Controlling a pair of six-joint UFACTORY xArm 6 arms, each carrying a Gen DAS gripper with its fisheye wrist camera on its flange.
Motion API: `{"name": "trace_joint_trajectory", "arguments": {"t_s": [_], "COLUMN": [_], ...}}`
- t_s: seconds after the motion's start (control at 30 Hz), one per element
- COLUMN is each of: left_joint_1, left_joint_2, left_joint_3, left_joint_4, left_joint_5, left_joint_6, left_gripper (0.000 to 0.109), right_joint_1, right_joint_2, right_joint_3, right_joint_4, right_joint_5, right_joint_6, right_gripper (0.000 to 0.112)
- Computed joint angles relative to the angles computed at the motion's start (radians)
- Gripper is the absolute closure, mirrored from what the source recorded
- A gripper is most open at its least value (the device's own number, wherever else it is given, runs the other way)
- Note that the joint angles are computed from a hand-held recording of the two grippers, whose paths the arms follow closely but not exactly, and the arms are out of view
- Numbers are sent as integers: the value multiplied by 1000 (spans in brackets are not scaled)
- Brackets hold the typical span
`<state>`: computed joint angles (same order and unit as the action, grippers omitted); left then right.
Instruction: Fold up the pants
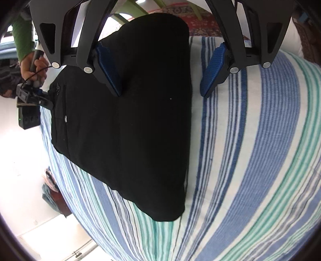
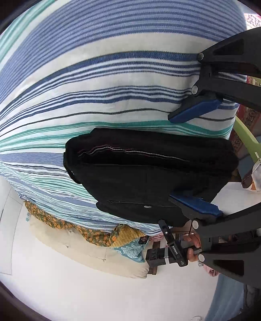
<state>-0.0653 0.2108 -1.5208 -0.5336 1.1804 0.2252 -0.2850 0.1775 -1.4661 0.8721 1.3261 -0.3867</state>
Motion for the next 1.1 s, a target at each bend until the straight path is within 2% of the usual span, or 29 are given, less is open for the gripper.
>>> {"name": "trace_joint_trajectory", "arguments": {"t_s": [0.03, 0.13, 0.17, 0.2, 0.23, 0.27, 0.3, 0.37, 0.47, 0.6, 0.73, 0.77, 0.83, 0.87, 0.9, 0.97, 1.1], "left_joint_1": [-6, -13, -23, -32, -42, -47, -55, -72, -81, -75, -72, -81, -109, -120, -124, -121, -100], "left_joint_2": [10, 48, 46, 41, 30, 13, -10, -47, -51, 45, 219, 260, 305, 301, 282, 247, 52], "left_joint_3": [-2, -38, -42, -39, -38, -33, -22, -21, -89, -297, -559, -606, -615, -564, -489, -379, -58], "left_joint_4": [-15, -52, -42, -28, 1, 27, 44, 74, 64, 40, 23, 42, 165, 269, 374, 552, 659], "left_joint_5": [-4, 11, 4, -9, -19, -31, -50, -69, -64, -63, -94, -119, -205, -268, -328, -360, -489], "left_joint_6": [5, 0, -23, -33, -39, -29, -15, 8, 36, 28, 7, 3, -44, -91, -149, -262, -335], "left_gripper": [26, 26, 32, 45, 53, 69, 79, 83, 85, 85, 84, 79, 56, 34, 32, 35, 32], "right_joint_1": [3, 31, 44, 53, 61, 62, 65, 57, 49, 57, 63, 60, 63, 66, 67, 71, 33], "right_joint_2": [13, 40, 44, 50, 52, 45, 42, 31, 17, 60, 234, 297, 423, 470, 494, 464, 217], "right_joint_3": [-11, -44, -54, -64, -70, -66, -69, -62, -71, -221, -564, -669, -878, -949, -978, -910, -500], "right_joint_4": [20, 24, 5, -17, -36, -58, -76, -50, 29, 83, 51, 50, 9, -22, -68, -220, -487], "right_joint_5": [12, 44, 50, 55, 56, 56, 55, 59, 71, 82, 103, 116, 128, 120, 106, 49, -178], "right_joint_6": [3, 18, 13, 7, 2, -4, -10, -38, -73, -80, -29, -2, 51, 68, 85, 112, 83], "right_gripper": [41, 31, 29, 29, 32, 45, 52, 68, 76, 77, 76, 76, 72, 67, 64, 61, 61]}}
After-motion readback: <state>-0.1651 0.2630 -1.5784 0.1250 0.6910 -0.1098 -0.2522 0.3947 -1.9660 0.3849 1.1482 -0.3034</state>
